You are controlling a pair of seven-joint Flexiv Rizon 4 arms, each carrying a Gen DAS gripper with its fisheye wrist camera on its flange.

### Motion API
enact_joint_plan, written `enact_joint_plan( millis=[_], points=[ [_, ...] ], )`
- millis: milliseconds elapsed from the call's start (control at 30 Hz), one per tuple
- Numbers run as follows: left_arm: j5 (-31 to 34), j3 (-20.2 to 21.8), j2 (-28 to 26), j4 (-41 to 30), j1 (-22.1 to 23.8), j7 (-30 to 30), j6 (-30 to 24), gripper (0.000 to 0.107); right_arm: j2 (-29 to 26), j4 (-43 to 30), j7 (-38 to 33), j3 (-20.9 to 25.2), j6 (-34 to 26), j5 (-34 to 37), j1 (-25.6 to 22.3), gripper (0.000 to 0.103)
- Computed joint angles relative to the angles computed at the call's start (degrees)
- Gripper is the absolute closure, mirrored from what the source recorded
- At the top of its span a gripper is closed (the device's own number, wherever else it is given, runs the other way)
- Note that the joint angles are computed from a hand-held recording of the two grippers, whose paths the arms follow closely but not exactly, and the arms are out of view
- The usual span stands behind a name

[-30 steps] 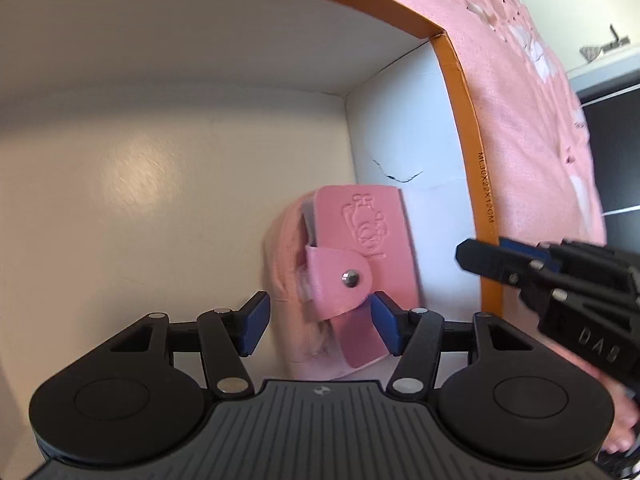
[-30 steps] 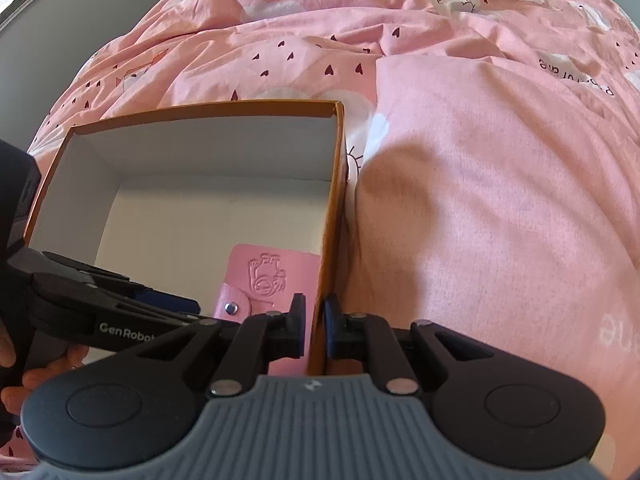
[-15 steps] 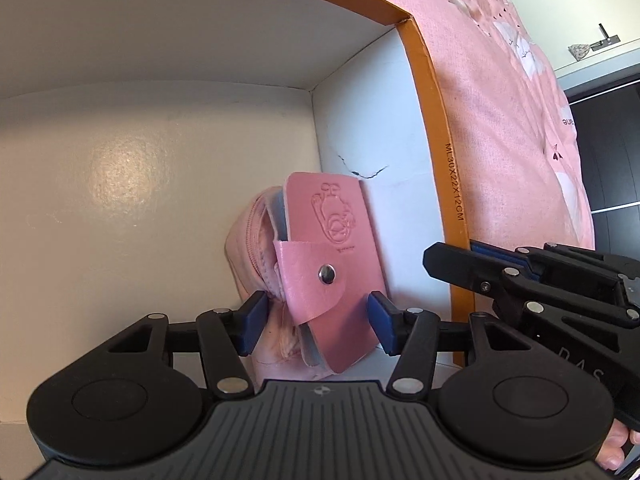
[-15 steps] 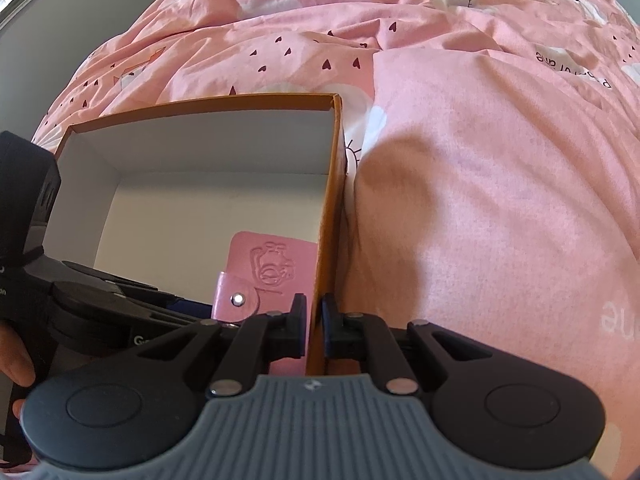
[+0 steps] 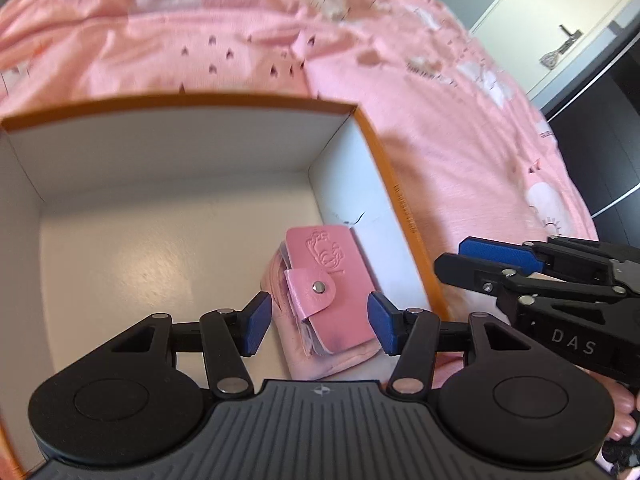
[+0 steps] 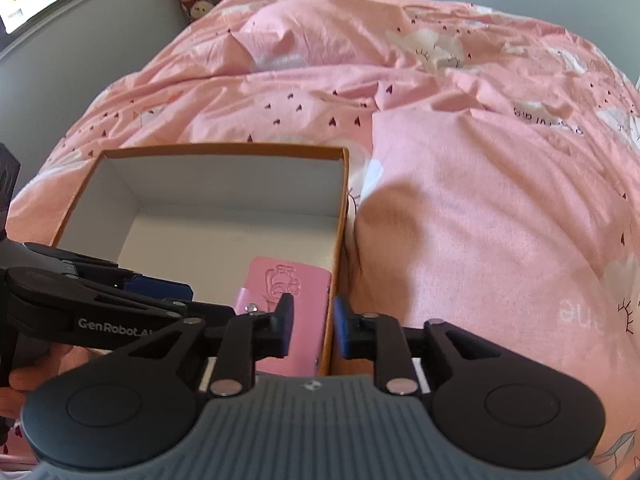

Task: Organize objects
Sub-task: 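Lower the pink card holder into the box and open the left gripper, then grasp the small black box with the left gripper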

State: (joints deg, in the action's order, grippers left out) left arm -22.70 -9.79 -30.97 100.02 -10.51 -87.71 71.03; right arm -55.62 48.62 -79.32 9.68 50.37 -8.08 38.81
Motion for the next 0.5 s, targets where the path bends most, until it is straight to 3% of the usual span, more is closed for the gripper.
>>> enact_joint_plan(
  millis=[167, 267, 500],
  points=[
    [-1.3, -1.7, 7.6, 8.9, 1.5, 3.9, 7.2, 0.044, 6.4, 12.6, -3.9, 3.4, 12.2, 1.7, -1.3, 0.062],
    [-1.1, -0.3, 11.7, 13.3, 1.1, 3.8, 8.1, 0.046, 8.8, 17.4, -5.5, 5.5, 15.7, 2.4, -1.7, 0.058],
    [9.7, 9.1, 17.3, 17.2, -2.6, -9.5, -2.1, 0.047, 11.0, 23.1, -12.0, 11.2, 14.5, 4.4, -3.1, 0.052]
  ],
)
